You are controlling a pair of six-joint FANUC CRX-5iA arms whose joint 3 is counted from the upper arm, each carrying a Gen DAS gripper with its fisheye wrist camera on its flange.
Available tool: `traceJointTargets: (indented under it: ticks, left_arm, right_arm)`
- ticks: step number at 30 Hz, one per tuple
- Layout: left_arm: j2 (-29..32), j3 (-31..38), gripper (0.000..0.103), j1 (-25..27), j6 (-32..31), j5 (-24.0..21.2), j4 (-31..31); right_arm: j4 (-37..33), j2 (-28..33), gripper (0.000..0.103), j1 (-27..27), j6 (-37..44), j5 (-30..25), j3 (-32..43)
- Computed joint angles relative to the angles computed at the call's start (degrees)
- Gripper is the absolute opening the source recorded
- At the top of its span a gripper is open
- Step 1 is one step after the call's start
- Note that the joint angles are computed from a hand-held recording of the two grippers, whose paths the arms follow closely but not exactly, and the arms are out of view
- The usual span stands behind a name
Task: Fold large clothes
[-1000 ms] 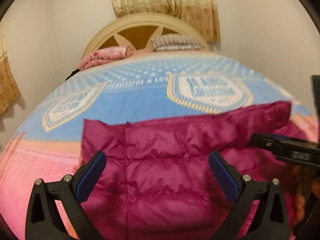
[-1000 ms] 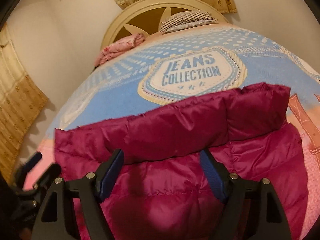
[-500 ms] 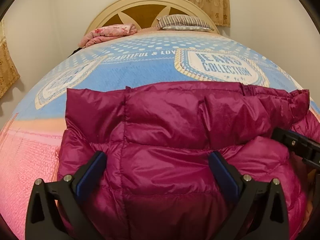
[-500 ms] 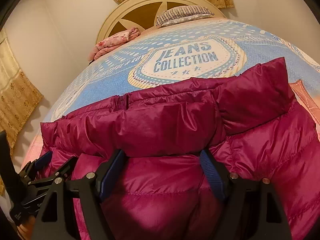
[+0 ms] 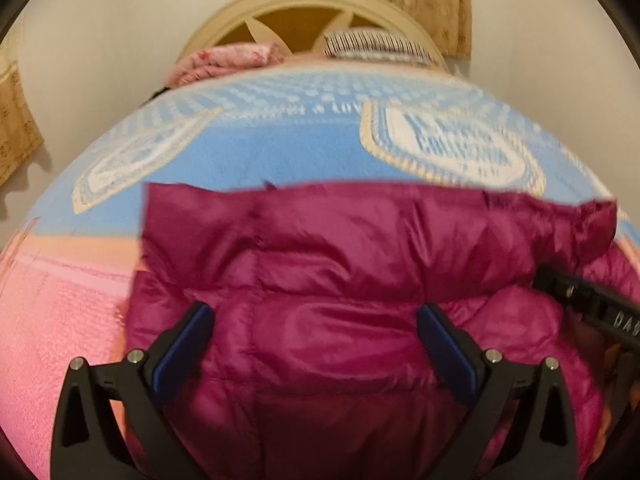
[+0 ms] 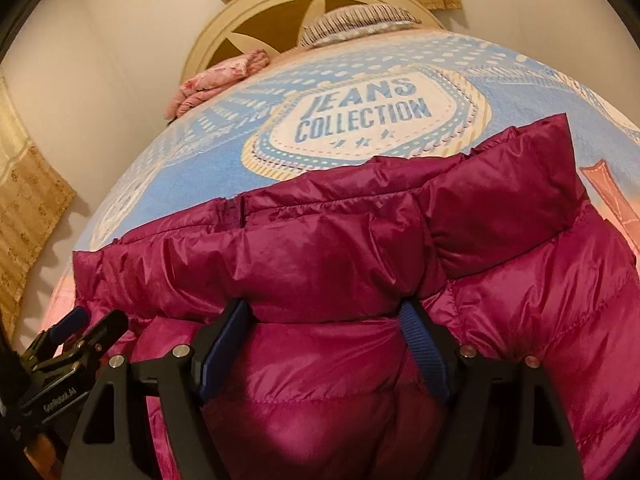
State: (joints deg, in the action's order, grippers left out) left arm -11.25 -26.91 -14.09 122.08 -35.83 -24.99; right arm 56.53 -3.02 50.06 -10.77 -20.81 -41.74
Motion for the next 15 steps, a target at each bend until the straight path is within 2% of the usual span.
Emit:
traceJointTargets:
  ticks: [3, 6, 9, 15]
  left_arm:
    - [1.42, 1.38, 0.103, -1.74, 3.18, -0.98, -3.16]
    - [1.8, 0.96, 0.103, -0.71, 1.23, 0.0, -1.03]
    - [1.82, 0.58, 0.103, 0.29, -0.77, 0.54, 0.91]
    - [0.14, 1.71, 0.103, -3.2, 4.92, -2.06, -4.44]
  right_arm:
    - [0.07, 1.26, 0.079, 0.4, 0.69, -1.43, 0.87]
    - [1.3, 1.44, 0.079, -0.41, -0.36, -0.37, 0.47]
    - [1.35, 2.12, 0.079, 0.26, -0.11, -2.01, 1.05]
    - [0.74, 3.18, 0.082, 1.06, 1.15, -3.79, 1.93]
